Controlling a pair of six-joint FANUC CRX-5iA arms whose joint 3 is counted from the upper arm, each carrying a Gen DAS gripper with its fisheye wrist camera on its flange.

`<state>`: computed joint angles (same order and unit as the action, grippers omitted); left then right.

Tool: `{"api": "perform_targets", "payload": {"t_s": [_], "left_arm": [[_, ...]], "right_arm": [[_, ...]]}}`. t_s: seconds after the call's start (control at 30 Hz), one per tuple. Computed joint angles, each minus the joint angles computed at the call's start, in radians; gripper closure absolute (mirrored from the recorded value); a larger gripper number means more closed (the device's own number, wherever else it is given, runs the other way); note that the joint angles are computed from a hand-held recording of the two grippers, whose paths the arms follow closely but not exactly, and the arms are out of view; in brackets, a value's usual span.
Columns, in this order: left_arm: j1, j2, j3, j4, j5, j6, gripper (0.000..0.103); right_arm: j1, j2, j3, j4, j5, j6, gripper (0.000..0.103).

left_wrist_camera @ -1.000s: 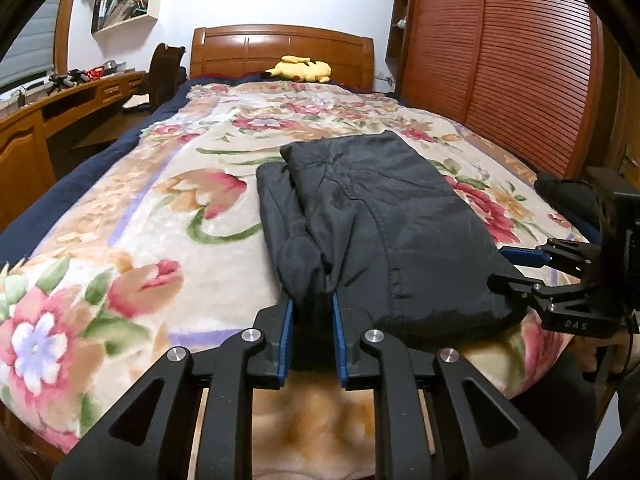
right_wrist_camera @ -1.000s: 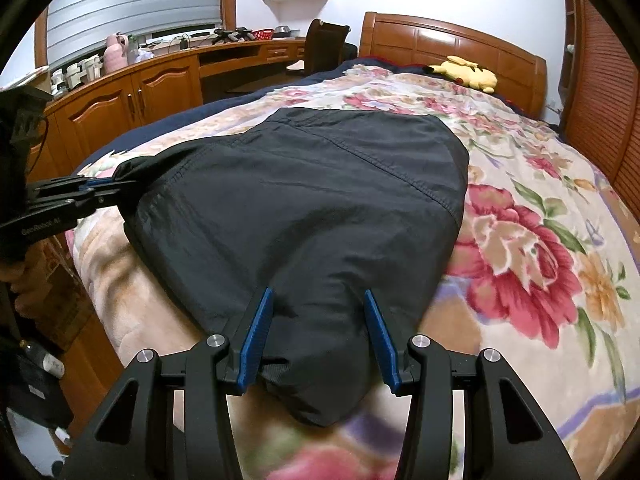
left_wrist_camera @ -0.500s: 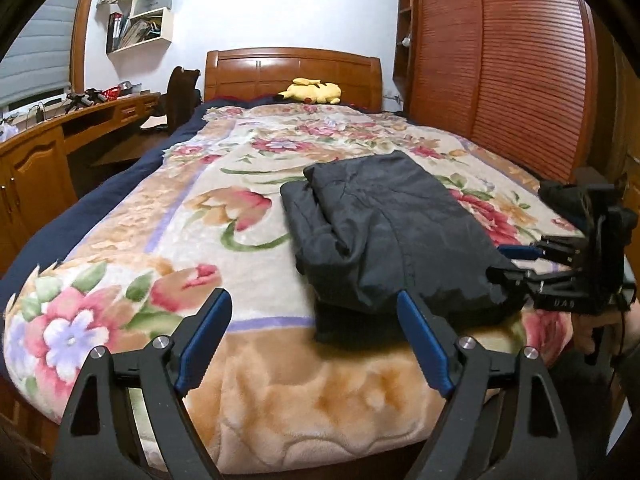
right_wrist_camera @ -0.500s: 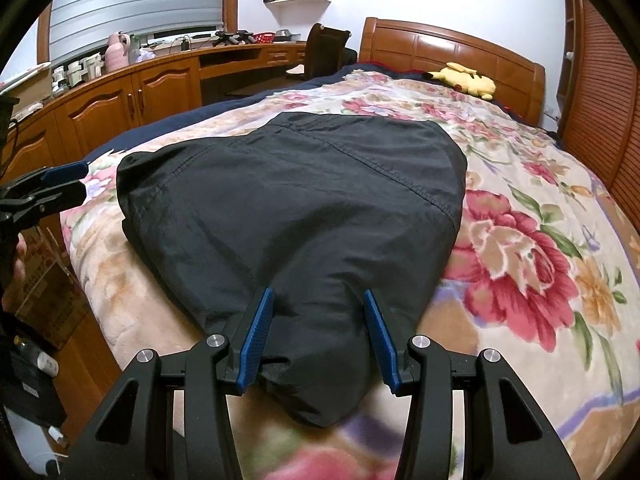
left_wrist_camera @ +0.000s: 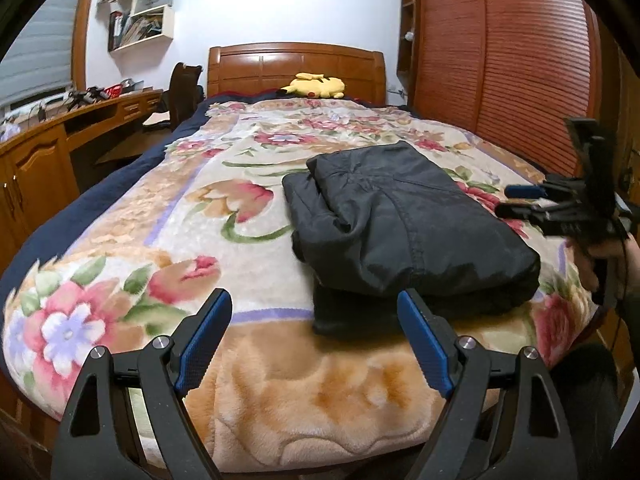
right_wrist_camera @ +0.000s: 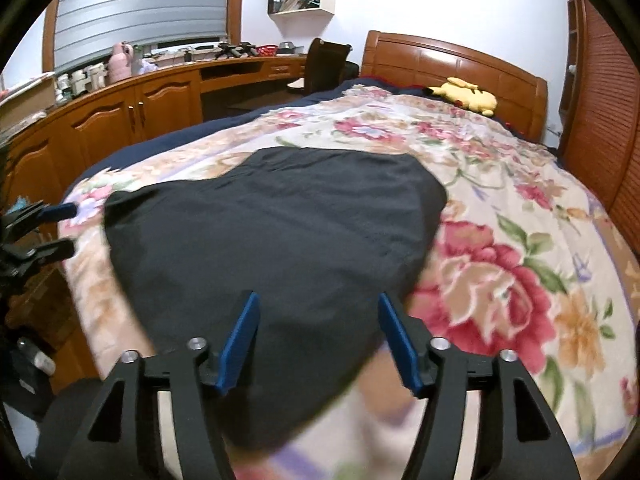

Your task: Fold large clothes

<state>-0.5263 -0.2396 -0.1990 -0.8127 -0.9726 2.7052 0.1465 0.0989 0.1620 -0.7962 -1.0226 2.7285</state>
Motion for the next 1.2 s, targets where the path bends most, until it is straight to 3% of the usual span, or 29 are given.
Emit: {"api": "perform_targets", "payload": {"t_s": [0.1, 0.43, 0.6, 0.67, 0.83, 1.1, 1.2], "left_arm": [[0.028, 0.003, -0.021, 0.015, 0.040, 0.022, 0.018], [0.121, 0.037, -0.037, 0.105, 0.117, -0.070, 0.018], [0.152, 0.050, -0.047, 0.139, 0.164, -0.091, 0.018], [0.166, 0.044, -0.063, 0.155, 0.206, -0.103, 0.018], [0.198, 0.040, -0.082, 0.199, 0.256, -0.118, 0.019], [0.200, 0.042, -0.082, 0.202, 0.259, -0.123, 0.021], [0.212, 0.037, -0.095, 0.226, 0.288, -0.148, 0.032]], "right_arm": [[0.025, 0.055, 0.063, 0.033, 0.042, -0.038, 0.031], [0.119, 0.306, 0.346, 0.189, 0.059, -0.300, 0.031], [0.146, 0.435, 0.513, 0.225, -0.009, -0.399, 0.029], [0.146, 0.482, 0.580, 0.217, -0.037, -0.438, 0.018], [0.148, 0.602, 0.748, 0.214, -0.138, -0.506, 0.012], [0.151, 0.741, 0.955, 0.211, -0.284, -0.577, 0.011], [0.149, 0.775, 1.012, 0.202, -0.328, -0.606, 0.014]]}}
